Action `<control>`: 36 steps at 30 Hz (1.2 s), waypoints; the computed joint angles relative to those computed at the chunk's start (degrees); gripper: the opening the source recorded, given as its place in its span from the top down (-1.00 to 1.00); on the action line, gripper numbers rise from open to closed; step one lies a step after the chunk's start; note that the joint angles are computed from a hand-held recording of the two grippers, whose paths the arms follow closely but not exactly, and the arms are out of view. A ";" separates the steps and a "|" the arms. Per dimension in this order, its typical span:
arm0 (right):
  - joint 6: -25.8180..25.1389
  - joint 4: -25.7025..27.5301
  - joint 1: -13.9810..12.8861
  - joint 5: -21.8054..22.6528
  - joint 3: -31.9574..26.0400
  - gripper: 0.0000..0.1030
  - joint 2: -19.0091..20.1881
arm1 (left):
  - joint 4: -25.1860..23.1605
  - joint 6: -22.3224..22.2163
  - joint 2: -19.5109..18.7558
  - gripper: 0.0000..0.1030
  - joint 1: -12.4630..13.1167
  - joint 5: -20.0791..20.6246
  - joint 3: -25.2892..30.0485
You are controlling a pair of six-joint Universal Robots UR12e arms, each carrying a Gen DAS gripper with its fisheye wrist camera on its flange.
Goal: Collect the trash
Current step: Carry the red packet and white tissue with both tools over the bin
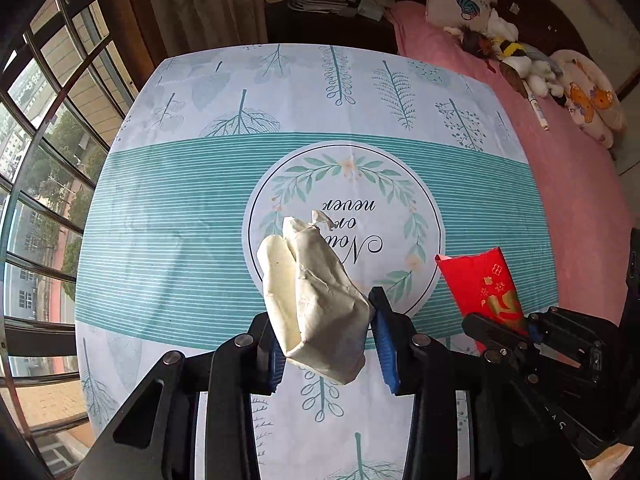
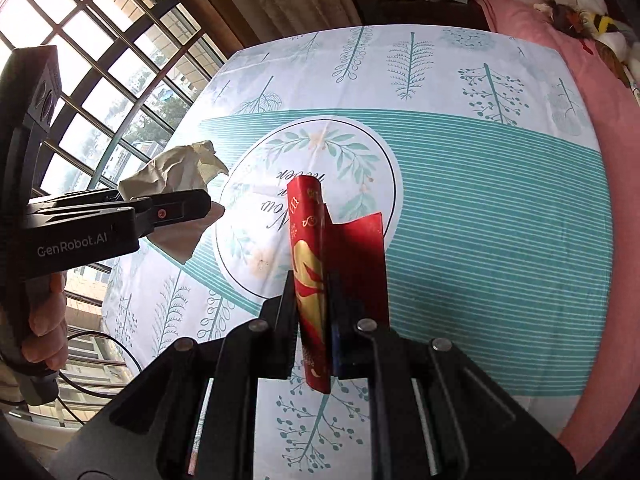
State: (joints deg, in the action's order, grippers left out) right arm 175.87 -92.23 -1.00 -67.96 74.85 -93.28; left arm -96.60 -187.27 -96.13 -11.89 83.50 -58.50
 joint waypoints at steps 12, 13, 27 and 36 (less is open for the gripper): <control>26.49 -6.44 14.42 -11.75 8.89 0.81 -12.12 | -2.88 20.70 18.79 0.28 8.91 -8.49 -15.38; 28.87 -6.76 16.01 -13.09 9.45 0.81 -12.80 | -3.93 22.47 19.99 0.28 9.82 -9.21 -16.23; 50.04 -0.45 30.54 -21.14 14.14 0.81 -18.43 | -12.47 33.59 31.62 0.28 11.18 -9.56 -27.71; 52.63 -3.06 29.87 -16.99 24.28 0.81 -22.65 | -9.19 27.27 34.84 0.28 7.08 -6.60 -36.75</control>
